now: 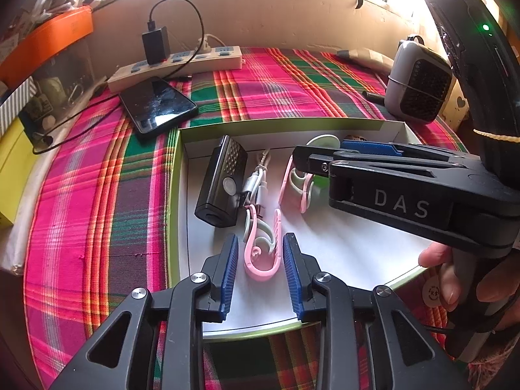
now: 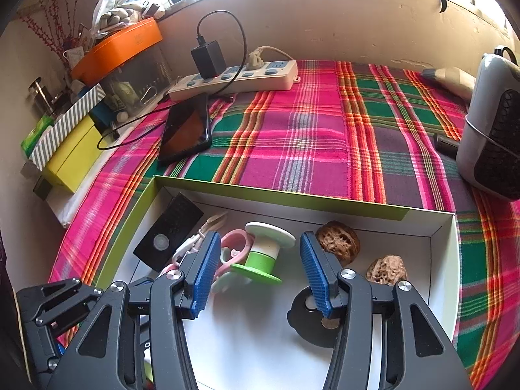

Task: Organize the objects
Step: 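Carry the pink winder and green spool into the white box with both tools, then open both tools to release the items and lift them out of the box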

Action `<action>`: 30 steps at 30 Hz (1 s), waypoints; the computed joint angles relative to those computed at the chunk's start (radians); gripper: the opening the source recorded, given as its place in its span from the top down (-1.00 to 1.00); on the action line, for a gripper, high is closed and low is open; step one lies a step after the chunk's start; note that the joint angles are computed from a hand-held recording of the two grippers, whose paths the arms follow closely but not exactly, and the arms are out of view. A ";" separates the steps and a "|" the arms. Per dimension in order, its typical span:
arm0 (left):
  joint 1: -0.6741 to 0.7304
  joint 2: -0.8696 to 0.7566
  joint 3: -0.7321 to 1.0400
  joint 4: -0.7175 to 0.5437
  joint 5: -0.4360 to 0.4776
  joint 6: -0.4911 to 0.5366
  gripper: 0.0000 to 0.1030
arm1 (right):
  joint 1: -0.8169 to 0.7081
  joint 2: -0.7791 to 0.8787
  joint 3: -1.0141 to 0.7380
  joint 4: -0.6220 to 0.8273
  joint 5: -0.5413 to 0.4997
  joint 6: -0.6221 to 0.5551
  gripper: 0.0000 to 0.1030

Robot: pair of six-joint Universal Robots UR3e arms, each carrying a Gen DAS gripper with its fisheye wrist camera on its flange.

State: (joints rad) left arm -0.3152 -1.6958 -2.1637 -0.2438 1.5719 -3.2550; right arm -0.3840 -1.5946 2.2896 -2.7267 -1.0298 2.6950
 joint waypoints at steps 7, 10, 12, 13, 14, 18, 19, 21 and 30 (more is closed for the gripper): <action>-0.006 0.031 -0.018 -0.008 0.009 -0.017 0.38 | -0.023 -0.052 0.027 0.023 0.026 -0.009 -0.01; -0.010 0.054 -0.033 -0.011 0.014 -0.021 0.37 | -0.035 -0.086 0.043 0.041 0.038 -0.018 -0.01; -0.012 0.071 -0.043 -0.013 0.018 -0.022 0.37 | -0.043 -0.113 0.056 0.052 0.043 -0.019 -0.01; -0.012 0.081 -0.048 -0.013 0.019 -0.023 0.37 | -0.050 -0.132 0.065 0.062 0.049 -0.024 -0.01; -0.013 0.091 -0.054 -0.015 0.023 -0.024 0.37 | -0.055 -0.148 0.074 0.068 0.054 -0.027 -0.01; -0.026 0.129 -0.077 -0.023 0.037 -0.036 0.37 | -0.083 -0.222 0.110 0.106 0.073 -0.040 -0.01; -0.029 0.142 -0.086 -0.023 0.039 -0.039 0.37 | -0.095 -0.249 0.123 0.124 0.080 -0.048 -0.01; -0.036 0.165 -0.103 -0.020 0.048 -0.049 0.37 | -0.115 -0.299 0.142 0.157 0.095 -0.059 -0.01; -0.101 0.263 -0.155 -0.033 0.092 -0.090 0.37 | -0.269 -0.645 0.220 0.471 0.181 -0.195 -0.01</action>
State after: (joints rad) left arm -0.4166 -1.4330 -2.3183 -0.2766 1.6637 -3.3452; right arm -0.6529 -2.2393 2.5098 -2.2558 -0.8488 2.5004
